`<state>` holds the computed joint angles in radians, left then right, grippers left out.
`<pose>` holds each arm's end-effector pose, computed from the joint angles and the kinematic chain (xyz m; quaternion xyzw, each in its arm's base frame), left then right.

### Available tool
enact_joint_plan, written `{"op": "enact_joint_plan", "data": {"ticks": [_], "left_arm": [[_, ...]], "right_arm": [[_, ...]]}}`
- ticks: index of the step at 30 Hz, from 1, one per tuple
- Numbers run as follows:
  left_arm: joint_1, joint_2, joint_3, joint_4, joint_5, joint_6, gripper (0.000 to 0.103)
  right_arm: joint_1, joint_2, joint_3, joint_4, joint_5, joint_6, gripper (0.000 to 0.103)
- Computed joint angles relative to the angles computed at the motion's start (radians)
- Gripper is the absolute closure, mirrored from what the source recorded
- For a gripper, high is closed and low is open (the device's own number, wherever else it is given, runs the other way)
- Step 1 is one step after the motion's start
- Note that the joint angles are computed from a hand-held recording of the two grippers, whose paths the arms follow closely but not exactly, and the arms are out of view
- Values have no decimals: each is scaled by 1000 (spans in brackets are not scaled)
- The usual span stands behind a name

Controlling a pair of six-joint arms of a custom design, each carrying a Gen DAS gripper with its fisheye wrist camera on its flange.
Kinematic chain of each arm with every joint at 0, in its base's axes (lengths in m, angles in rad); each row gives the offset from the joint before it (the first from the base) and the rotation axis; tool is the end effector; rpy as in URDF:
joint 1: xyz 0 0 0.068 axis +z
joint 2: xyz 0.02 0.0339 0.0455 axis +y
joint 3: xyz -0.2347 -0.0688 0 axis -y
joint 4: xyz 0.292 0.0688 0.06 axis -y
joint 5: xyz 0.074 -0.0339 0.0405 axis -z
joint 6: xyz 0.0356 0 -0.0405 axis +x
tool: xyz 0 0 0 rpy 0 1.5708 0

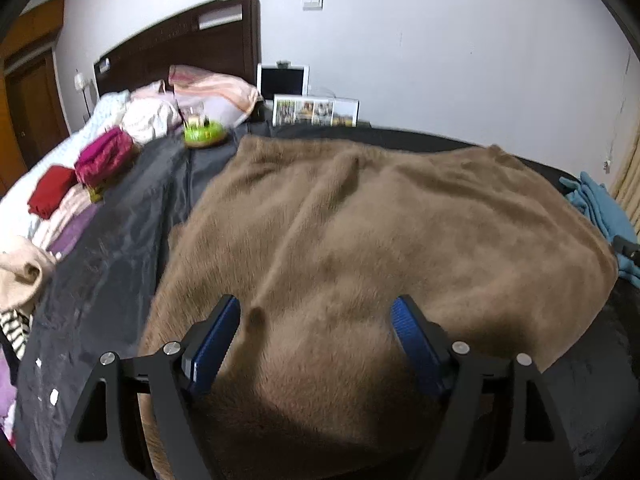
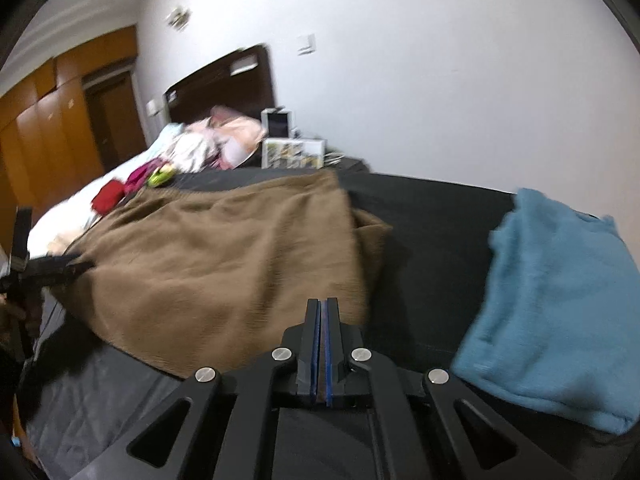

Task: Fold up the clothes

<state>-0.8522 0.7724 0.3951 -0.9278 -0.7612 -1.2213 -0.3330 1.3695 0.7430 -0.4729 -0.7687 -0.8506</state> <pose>0.1315 -0.1131 0.1292 -0.2172 0.8956 0.0816 0.3795 0.2822 -0.0714 0.1321 -0.3153 0.8490 0.1818 0.3831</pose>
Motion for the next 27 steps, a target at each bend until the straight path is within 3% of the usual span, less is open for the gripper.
{"op": "enact_joint_plan", "data": {"ticks": [3,9,13,21,27], "left_arm": [[20,13,20,-12,-28,22,20],[143,-96,-95,83,68,118,19],[152,-196,-170,108,88,142,17],[179,-242,-193,111,119,182,16],[191,-209,-115,68,134,182,16]], "right_arm": [[70,-22,-37,15,31,0,102],[169,13,-62,94,102,85,102],[215,62,-88,200,257,80,102],[190,82,-96,252,267,87,103],[222,-23,-119,231,293,125,103]]}}
